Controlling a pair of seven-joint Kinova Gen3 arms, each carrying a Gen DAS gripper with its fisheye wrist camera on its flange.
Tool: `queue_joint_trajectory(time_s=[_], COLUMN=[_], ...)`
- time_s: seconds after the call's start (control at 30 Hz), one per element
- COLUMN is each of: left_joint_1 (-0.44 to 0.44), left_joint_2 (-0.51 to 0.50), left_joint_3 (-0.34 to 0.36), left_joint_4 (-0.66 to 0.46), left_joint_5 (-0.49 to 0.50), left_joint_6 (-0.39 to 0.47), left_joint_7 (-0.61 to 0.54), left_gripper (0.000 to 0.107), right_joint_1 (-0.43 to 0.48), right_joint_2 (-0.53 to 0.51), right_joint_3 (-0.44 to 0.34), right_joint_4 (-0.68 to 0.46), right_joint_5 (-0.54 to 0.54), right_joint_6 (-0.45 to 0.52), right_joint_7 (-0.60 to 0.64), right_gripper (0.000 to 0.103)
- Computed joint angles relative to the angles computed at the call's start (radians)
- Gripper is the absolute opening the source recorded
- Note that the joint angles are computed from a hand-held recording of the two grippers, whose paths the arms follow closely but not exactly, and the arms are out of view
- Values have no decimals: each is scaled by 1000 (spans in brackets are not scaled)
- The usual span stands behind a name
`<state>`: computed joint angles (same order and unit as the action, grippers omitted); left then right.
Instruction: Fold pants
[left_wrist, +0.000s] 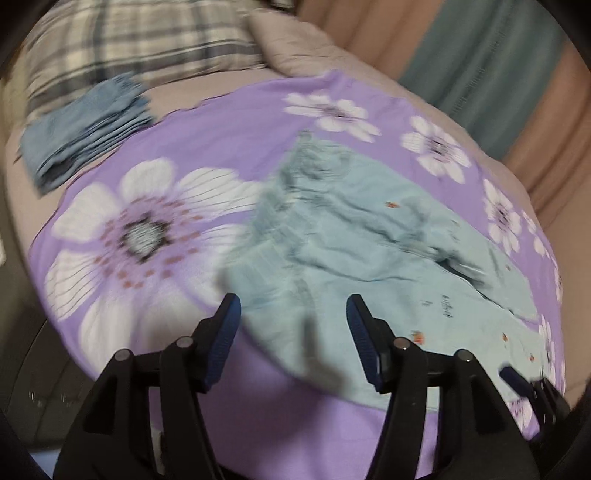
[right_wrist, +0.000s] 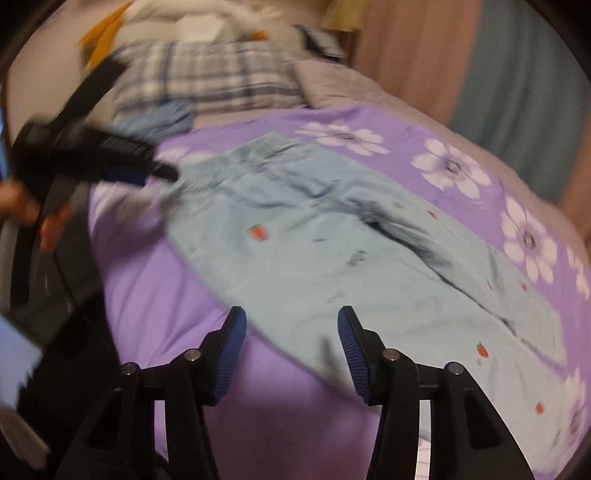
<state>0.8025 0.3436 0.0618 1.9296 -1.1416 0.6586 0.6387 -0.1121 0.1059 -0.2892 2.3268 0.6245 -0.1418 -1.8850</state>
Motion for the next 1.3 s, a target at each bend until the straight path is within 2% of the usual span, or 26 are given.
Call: queue_joint_trajectory(time_s=[0.03, 0.13, 0.2, 0.23, 0.27, 0.33, 0.43, 0.5, 0.6, 0.7, 0.77, 0.87, 0.93, 0.97, 1.1, 1.17, 1.27, 1.3], left_joint_1=[-33, -130, -167, -164, -142, -55, 48, 48, 69, 94, 64, 12, 6, -23, -77, -136, -244, -259], left_joint_2=[23, 105, 151, 180, 196, 210, 188, 147, 82, 57, 46, 50, 56, 67, 93, 114, 143, 149], left_joint_3=[46, 185, 234, 230, 208, 136, 18, -7, -82, -130, -142, -153, -196, -194, -260, -242, -165, -159], left_joint_4=[-29, -112, -146, -164, -174, -187, -150, -91, -30, -33, -49, -77, -85, -109, -160, -201, -264, -272], left_joint_5=[-19, -50, -40, -11, 13, 24, 50, 40, 73, 40, 9, -20, -16, 3, 131, 205, 292, 313], left_joint_6=[12, 64, 51, 40, 45, 77, 11, -70, -178, -171, -180, -192, -207, -208, -265, -268, -243, -250], left_joint_7=[-41, -163, -244, -285, -325, -406, -479, -457, -456, -422, -407, -384, -383, -407, -542, -618, -734, -764], left_gripper=[65, 66, 66, 66, 66, 68, 74, 74, 76, 78, 80, 80, 80, 80, 80, 80, 80, 80], right_joint_1=[46, 151, 137, 125, 131, 200, 339, 432, 571, 710, 803, 893, 863, 821, 636, 558, 486, 454], right_joint_2=[15, 76, 113, 123, 139, 164, 146, 140, 154, 130, 134, 189, 226, 239, 321, 365, 458, 488], right_joint_3=[-45, -134, -109, -90, -88, -137, -251, -325, -416, -502, -575, -661, -648, -620, -497, -450, -436, -427], right_joint_4=[-19, -83, -123, -133, -146, -135, -69, -57, -102, -118, -136, -213, -267, -296, -462, -555, -694, -740], right_joint_5=[-41, -161, -242, -281, -322, -390, -432, -483, -605, -727, -806, -830, -764, -724, -561, -480, -361, -320], right_joint_6=[20, 76, 130, 151, 180, 194, 141, 152, 255, 305, 303, 327, 319, 313, 358, 419, 492, 513], right_joint_7=[15, 60, 85, 109, 146, 227, 349, 431, 553, 673, 755, 809, 779, 750, 654, 611, 565, 544], right_gripper=[51, 51, 51, 51, 51, 51, 54, 60, 65, 65, 65, 65, 65, 65, 65, 65, 65, 65])
